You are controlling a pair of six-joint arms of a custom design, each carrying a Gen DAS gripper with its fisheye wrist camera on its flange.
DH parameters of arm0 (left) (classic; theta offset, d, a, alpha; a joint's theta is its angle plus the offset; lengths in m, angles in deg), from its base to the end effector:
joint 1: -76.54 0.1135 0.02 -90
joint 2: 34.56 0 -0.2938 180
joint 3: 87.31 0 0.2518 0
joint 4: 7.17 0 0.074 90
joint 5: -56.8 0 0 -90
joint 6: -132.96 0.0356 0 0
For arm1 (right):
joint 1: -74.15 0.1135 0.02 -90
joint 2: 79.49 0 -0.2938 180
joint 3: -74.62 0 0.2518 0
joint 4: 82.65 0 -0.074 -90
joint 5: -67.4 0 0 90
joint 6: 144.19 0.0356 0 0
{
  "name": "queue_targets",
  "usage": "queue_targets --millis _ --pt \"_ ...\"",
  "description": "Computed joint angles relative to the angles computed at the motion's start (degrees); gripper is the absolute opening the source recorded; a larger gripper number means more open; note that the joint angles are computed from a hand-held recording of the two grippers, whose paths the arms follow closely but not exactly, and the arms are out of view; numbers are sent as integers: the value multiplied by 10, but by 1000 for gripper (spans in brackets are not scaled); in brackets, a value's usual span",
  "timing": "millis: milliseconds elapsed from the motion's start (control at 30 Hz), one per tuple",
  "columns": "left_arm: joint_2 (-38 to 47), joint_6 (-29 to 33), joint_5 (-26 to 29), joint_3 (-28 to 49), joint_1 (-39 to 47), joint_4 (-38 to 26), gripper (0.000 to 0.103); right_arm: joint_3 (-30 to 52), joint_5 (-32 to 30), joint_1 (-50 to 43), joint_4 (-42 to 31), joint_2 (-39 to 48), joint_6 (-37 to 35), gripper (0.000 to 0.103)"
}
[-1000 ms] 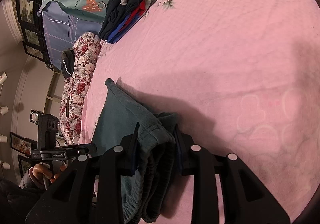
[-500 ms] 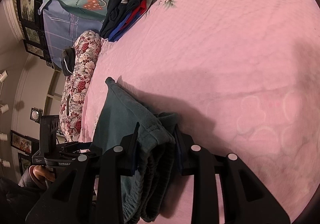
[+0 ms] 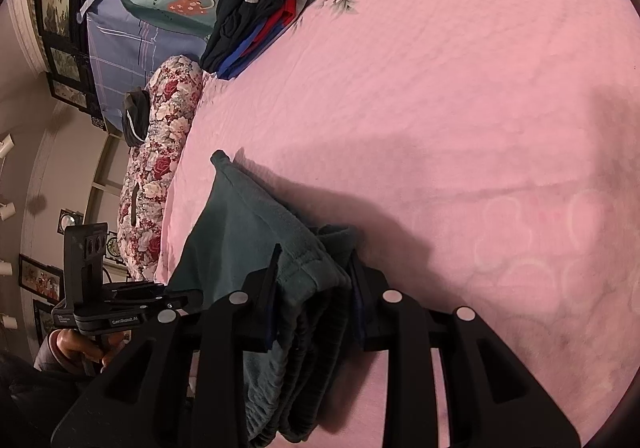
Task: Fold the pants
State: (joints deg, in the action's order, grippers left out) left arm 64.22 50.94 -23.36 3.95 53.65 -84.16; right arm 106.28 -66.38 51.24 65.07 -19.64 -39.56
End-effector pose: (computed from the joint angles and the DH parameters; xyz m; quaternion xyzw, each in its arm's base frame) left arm 0.2970 -0.1320 0.2623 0.2688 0.9582 -0.0911 0.0362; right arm 0.1418 -0.0332 0.1619 0.1987 0.8801 0.3425 0.2619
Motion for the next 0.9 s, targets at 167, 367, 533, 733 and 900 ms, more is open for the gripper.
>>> queue_targets --millis 167,367,533,733,900 --pt "-15 18 9 -10 10 6 21 14 39 29 -30 -28 4 27" --pt "-46 45 35 -31 27 23 20 37 156 129 -65 -98 37 24" --pt "-70 83 81 -45 68 32 20 67 258 226 -100 -148 73 23" --pt "-89 127 141 -48 115 24 19 113 442 385 -136 -140 120 23" --pt "-37 135 130 -43 139 -5 37 115 461 391 -133 -94 137 23"
